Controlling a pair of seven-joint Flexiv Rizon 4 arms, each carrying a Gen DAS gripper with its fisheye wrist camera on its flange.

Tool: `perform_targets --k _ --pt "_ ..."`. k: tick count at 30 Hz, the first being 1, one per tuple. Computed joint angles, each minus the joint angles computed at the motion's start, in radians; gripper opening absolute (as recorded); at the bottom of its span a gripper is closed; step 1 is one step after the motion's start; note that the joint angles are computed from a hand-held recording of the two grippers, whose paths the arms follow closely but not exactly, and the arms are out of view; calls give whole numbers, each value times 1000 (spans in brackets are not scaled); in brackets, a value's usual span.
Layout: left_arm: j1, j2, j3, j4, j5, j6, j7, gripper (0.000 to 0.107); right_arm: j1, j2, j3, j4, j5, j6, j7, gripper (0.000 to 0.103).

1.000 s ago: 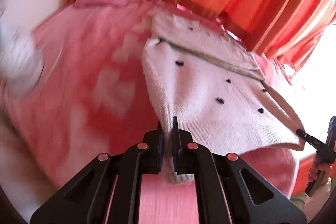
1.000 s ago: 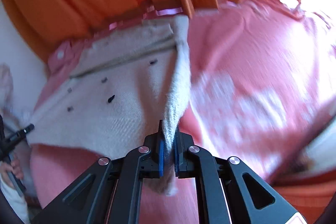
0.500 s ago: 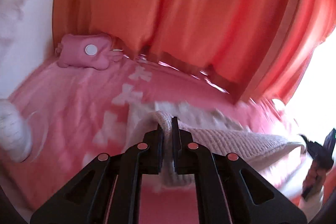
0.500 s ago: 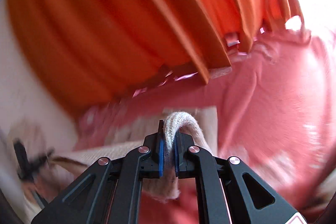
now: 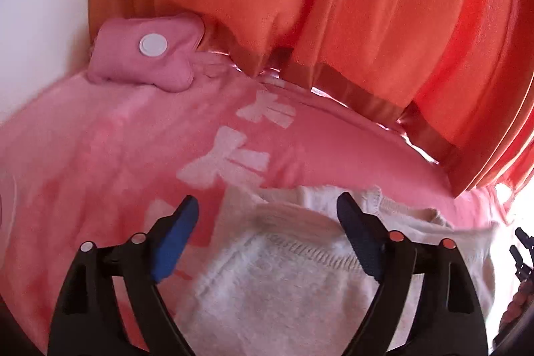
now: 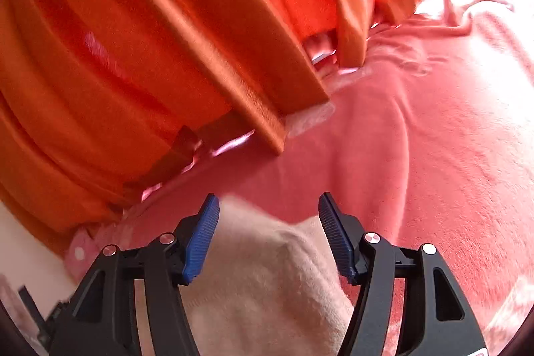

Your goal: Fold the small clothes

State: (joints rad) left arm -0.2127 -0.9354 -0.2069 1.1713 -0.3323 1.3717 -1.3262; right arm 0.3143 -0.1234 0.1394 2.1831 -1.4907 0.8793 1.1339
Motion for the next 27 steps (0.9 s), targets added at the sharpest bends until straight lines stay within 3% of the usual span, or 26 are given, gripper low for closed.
perform_targets --k 2,4,6,8,9,10,11,12,13,15,17,19,21,22,25,27 --pt "13 1 -14 -2 -4 -48 20 83 5 -19 -29 0 20 84 -27 61" --pt "12 -4 -8 -20 -12 -131 20 83 103 -45 -139 -2 113 168 -124 62" --pt "-11 -23 34 -66 -4 -225 -12 82 139 -80 -181 -11 223 241 -212 61" --pt "-36 -45 74 -111 17 -268 -47 78 75 -120 -93 -36 289 236 -273 61" --pt "-43 -53 83 -124 27 -276 -59 74 49 -138 -41 -57 352 199 -344 56" --pt "-49 -65 92 -146 37 -294 -69 61 45 -153 -2 -85 421 129 -428 38" --pt "-49 -76 89 -165 43 -316 -65 34 14 -165 54 -110 440 67 -473 23" --pt "-44 -82 79 -178 44 -336 -57 17 -26 -168 103 -122 394 32 -462 10" --pt "-41 -79 69 -168 25 -330 -44 10 -53 -148 121 -112 295 26 -385 6" --pt "7 -35 -26 -83 8 -212 -5 9 -62 -85 82 -76 7 51 -167 6" --pt "37 9 -96 -2 -71 -110 99 9 -38 -25 92 -57 -75 -41 -84 5" --pt "7 2 -35 -26 -27 -106 75 9 -126 -77 188 -70 103 -51 -200 5" --pt "-53 -53 99 -143 4 -273 -34 9 -172 -165 262 -109 388 -93 -416 5" --pt "-58 -80 123 -182 -6 -348 -82 9 -156 -176 250 -117 446 -86 -453 5" --pt "-47 -53 100 -146 43 -295 -81 9 -8 -91 107 -92 315 -110 -357 5" --pt "-66 -63 134 -173 82 -313 -97 9 2 -115 96 -101 409 -118 -434 5"
